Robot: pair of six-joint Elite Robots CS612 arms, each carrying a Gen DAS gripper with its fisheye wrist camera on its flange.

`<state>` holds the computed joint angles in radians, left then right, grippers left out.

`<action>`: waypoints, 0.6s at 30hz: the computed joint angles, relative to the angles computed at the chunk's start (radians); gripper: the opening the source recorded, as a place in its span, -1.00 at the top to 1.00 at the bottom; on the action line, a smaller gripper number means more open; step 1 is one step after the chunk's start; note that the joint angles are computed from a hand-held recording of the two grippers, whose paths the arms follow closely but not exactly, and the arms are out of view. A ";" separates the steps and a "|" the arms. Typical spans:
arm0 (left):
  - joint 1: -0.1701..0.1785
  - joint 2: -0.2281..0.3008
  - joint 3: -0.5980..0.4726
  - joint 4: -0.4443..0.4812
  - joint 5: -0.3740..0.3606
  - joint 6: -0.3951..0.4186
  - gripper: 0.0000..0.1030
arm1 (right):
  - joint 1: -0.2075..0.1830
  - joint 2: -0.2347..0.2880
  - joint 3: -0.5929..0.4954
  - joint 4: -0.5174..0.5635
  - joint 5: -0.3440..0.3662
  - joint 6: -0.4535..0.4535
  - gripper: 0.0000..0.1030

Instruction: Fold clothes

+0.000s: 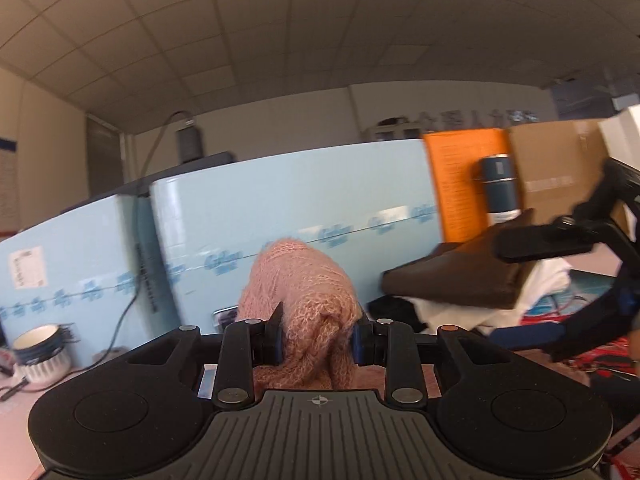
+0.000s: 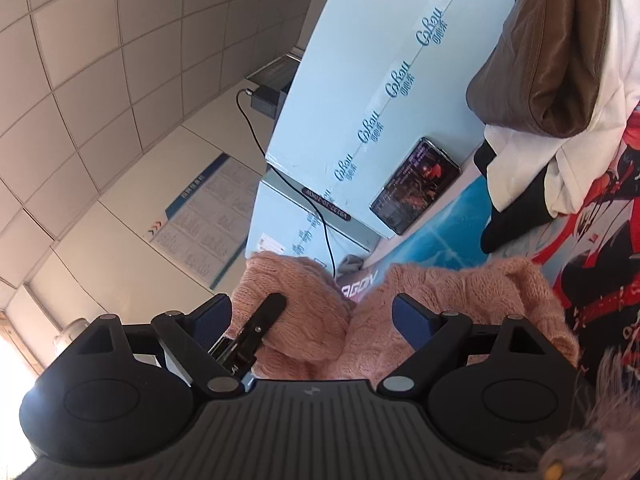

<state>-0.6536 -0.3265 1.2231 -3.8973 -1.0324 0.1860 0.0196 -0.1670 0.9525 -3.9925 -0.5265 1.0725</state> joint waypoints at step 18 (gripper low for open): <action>0.070 -0.081 0.184 -0.064 -0.224 -0.208 -1.00 | 0.006 -0.040 0.073 0.108 -0.036 -0.144 -0.69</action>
<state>-0.5831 -0.4075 1.4067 -3.9613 -1.2559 -0.0223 0.0256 -0.2071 1.0252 -3.8844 -0.5622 0.9289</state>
